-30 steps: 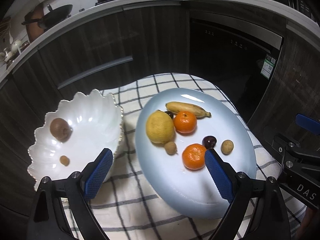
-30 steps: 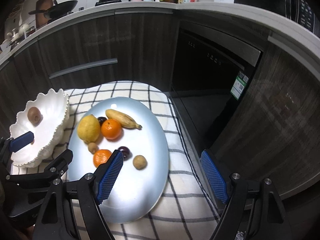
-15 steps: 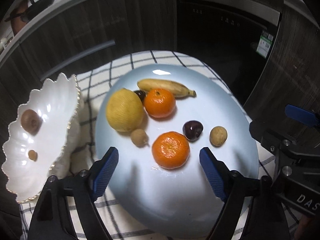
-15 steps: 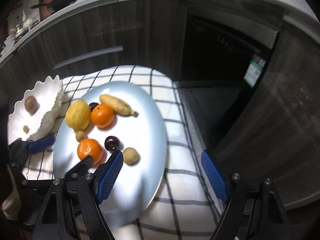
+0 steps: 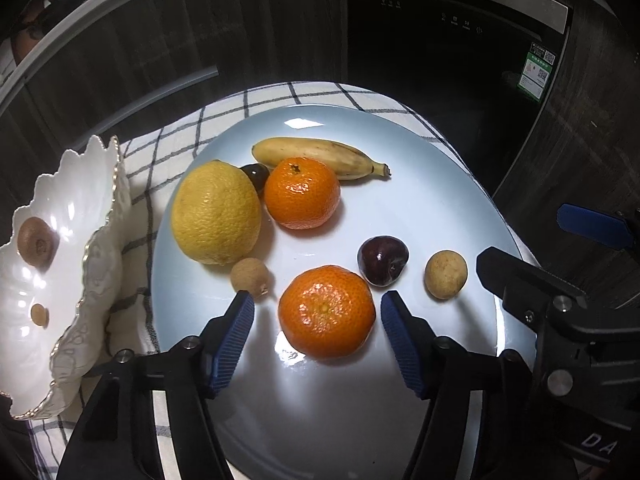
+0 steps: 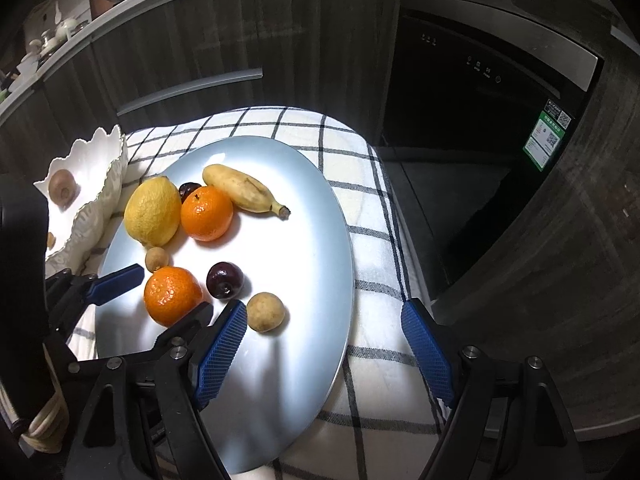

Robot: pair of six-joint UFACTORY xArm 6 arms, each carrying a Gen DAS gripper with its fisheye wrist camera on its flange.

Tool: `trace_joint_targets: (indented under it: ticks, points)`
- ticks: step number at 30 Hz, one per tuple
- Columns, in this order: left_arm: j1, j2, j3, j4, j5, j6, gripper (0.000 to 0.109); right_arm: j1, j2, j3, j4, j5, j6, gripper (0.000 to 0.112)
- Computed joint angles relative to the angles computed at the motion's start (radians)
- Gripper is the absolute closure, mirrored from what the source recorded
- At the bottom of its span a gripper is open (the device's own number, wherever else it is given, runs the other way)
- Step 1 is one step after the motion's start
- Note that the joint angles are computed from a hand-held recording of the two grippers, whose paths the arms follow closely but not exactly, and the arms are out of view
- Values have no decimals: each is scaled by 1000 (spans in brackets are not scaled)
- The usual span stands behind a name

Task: Organize fruits
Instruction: 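Grasp a tangerine with the left gripper while the right gripper grasps a longan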

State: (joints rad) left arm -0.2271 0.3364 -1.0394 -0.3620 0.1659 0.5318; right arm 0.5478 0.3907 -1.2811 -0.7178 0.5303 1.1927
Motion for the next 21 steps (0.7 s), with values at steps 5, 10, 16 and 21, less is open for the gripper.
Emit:
trace_joint_targets:
  ticks: [5, 10, 16, 21]
  points:
    - [-5, 21, -23, -58, 22, 48, 58, -3, 10, -5, 7, -5, -2, 32]
    - [-4, 15, -17, -82, 22, 79, 63, 0, 18, -12, 14, -13, -9, 32]
    - [33, -16, 28, 38, 3, -29, 63, 9, 46, -45, 29, -10, -28, 33]
    - [67, -33, 53, 91, -21, -74, 63, 20, 84, -88, 59, 9, -51, 40]
